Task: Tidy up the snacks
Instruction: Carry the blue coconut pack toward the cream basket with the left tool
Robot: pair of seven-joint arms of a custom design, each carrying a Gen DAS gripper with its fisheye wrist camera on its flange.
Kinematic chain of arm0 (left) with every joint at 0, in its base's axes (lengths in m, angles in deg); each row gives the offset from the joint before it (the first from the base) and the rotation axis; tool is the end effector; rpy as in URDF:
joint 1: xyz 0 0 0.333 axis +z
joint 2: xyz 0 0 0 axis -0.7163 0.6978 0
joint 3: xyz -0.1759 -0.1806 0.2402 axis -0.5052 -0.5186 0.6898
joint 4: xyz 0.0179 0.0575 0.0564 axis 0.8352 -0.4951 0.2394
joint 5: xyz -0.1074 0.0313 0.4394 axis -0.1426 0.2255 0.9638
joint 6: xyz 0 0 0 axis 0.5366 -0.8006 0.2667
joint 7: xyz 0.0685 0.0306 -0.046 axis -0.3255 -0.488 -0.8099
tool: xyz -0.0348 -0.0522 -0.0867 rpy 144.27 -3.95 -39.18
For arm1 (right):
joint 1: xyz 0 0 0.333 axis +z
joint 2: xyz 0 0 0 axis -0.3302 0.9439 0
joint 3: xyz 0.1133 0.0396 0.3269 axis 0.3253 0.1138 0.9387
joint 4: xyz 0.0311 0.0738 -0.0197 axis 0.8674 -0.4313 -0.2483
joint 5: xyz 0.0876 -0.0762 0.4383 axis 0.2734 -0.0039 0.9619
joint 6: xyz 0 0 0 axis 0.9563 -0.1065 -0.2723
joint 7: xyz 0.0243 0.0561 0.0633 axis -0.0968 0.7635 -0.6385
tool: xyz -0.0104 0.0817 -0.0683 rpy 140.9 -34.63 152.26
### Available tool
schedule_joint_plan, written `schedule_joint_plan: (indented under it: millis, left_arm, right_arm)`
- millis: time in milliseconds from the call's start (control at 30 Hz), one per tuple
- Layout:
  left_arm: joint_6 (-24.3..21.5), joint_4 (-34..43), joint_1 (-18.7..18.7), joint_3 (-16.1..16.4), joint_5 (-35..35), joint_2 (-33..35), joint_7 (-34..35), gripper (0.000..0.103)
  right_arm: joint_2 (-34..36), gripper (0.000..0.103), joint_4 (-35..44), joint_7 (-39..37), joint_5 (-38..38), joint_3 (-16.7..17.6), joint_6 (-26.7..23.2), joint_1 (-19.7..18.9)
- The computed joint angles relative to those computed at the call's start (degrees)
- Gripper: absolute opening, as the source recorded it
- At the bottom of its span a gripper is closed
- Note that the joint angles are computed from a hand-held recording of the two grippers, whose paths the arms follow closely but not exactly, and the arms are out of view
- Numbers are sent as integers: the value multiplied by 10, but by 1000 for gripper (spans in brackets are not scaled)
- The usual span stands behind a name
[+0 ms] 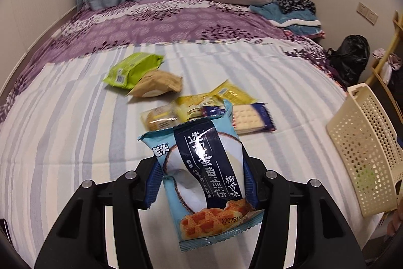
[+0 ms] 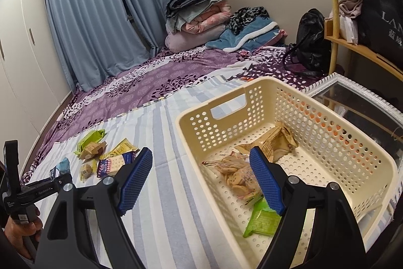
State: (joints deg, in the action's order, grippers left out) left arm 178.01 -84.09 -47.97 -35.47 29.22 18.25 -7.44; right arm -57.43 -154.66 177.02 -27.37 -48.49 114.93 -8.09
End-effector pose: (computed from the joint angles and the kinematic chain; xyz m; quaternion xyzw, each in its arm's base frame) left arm 0.4676 -0.1743 0.5817 -0.7008 0.6333 -0.2537 0.2085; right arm 0.4342 0.0720 0.5960 -0.5772 0.6732 -0.2506 0.3884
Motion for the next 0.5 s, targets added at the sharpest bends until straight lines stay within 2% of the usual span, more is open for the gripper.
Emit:
schedule_joint_plan:
  millis: [500]
  left_arm:
    - [8,126,-54,-41,51,90,30,55]
  right_arm:
    - [-48,79,-37,-3,9,-30,13,-32]
